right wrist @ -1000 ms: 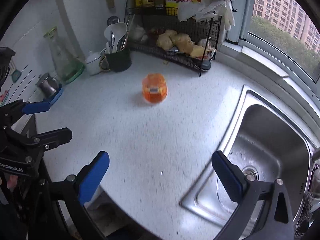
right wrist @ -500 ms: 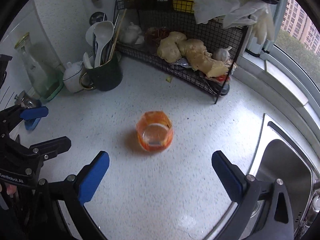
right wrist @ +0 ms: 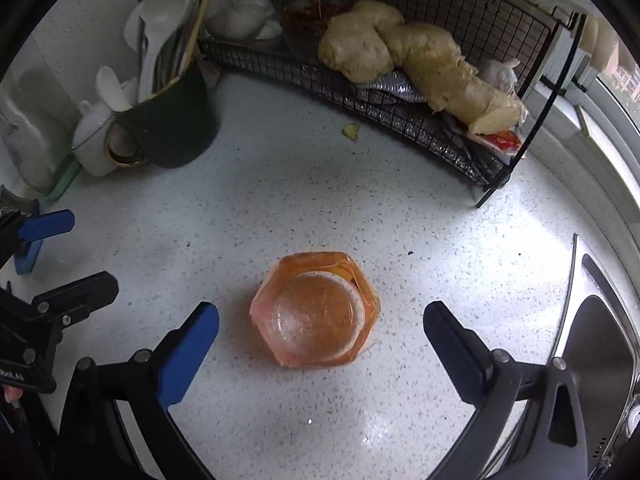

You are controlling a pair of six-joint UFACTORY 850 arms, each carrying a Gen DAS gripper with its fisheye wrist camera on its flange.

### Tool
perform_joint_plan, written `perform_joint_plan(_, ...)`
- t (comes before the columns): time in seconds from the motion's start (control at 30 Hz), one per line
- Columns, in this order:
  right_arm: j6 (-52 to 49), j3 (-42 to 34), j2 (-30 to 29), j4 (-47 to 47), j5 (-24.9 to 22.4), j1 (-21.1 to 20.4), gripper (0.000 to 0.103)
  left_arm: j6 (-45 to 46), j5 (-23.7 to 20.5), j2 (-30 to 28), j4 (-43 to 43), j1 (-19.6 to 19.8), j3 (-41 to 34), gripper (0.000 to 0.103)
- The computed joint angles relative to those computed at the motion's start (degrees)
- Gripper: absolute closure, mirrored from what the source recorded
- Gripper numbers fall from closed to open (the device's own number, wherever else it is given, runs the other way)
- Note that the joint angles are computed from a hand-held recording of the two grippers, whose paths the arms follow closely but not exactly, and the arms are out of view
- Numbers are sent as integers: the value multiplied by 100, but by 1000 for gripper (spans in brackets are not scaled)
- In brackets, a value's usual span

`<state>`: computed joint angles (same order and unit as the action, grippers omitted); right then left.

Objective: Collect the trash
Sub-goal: 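Close the right tool around the orange plastic jar, then lift the jar and carry it down over the red bin with the right tool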

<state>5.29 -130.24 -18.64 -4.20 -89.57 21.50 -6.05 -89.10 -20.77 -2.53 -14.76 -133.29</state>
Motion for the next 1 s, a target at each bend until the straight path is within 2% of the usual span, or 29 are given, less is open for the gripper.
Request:
perform_joint_plan(0.1, 9, 125, -3, -29, 32, -11, 1, 168, 158, 54, -37, -2, 231, 0)
perform_joint_plan(0.23, -2, 100, -90, 141, -5, -61, 10, 181, 243, 26, -27, -20, 325, 0)
perform_joint_plan(0.27, -8, 99, -109, 135, -20, -56, 15, 171, 239, 15, -33, -20, 325, 0)
perform_joint_plan(0.3, -40, 102, -122, 125, -27, -56, 26, 179, 233, 7, -51, -21, 331, 0)
perform_joint_plan(0.37, -78, 122, -139, 127, -101, -59, 38, 224, 267, 46, -51, -36, 429, 0)
perform_joint_plan(0.5, -82, 403, 52, 291, 193, -89, 38, 290, 359, 173, 13, -81, 604, 0)
perform_joint_plan(0.67, -179, 824, 434, 243, 283, 2, 38, 130, 363, 385, 35, -117, 876, 0)
perform_joint_plan(1.0, -163, 1147, 1126, 295, 135, 242, 38, -458, 354, 1090, 330, -564, 1460, 0)
